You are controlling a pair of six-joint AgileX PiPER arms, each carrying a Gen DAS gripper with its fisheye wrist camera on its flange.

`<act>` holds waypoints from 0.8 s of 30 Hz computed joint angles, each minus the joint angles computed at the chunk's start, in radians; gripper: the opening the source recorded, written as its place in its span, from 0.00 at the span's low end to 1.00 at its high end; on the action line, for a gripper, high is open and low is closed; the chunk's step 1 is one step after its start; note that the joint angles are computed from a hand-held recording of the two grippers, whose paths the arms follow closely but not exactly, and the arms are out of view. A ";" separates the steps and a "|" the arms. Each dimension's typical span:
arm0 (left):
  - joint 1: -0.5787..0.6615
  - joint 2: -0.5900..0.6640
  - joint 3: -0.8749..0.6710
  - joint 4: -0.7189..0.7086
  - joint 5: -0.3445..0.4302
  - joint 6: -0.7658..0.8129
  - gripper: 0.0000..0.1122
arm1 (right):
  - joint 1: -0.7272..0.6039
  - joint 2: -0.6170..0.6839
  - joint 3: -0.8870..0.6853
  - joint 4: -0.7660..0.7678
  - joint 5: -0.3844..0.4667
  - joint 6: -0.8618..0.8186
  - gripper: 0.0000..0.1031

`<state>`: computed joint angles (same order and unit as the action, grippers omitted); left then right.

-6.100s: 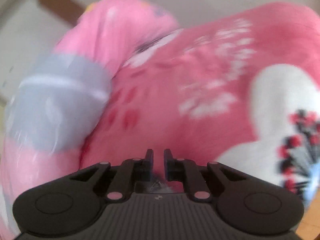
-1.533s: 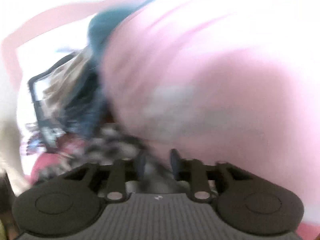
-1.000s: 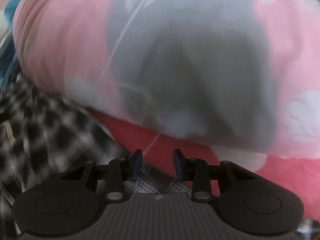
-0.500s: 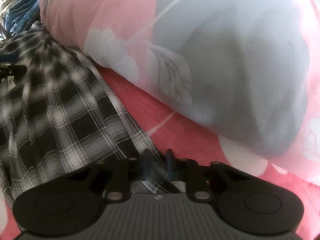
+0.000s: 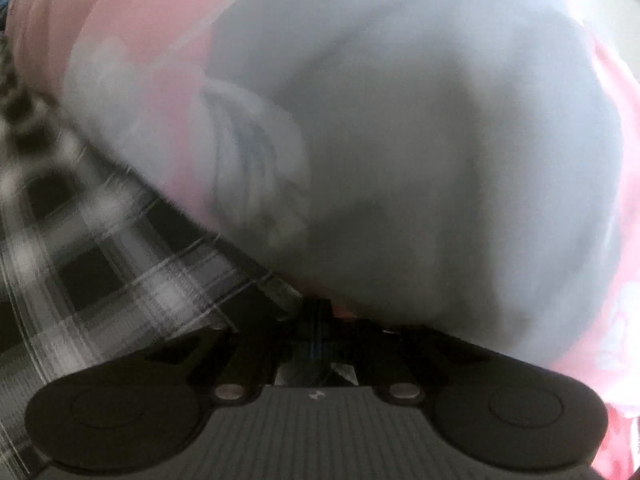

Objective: Fold clothes

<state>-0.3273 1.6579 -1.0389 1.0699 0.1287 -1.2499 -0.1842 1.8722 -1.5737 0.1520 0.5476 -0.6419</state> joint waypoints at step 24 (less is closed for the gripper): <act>-0.018 0.002 -0.015 -0.047 0.029 0.045 0.92 | -0.458 -0.124 -0.096 0.281 0.505 -0.408 0.38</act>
<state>-0.3452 1.6595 -1.0539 1.0229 0.1576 -1.2044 -0.6418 1.7480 -1.6695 0.4335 1.0523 -1.0495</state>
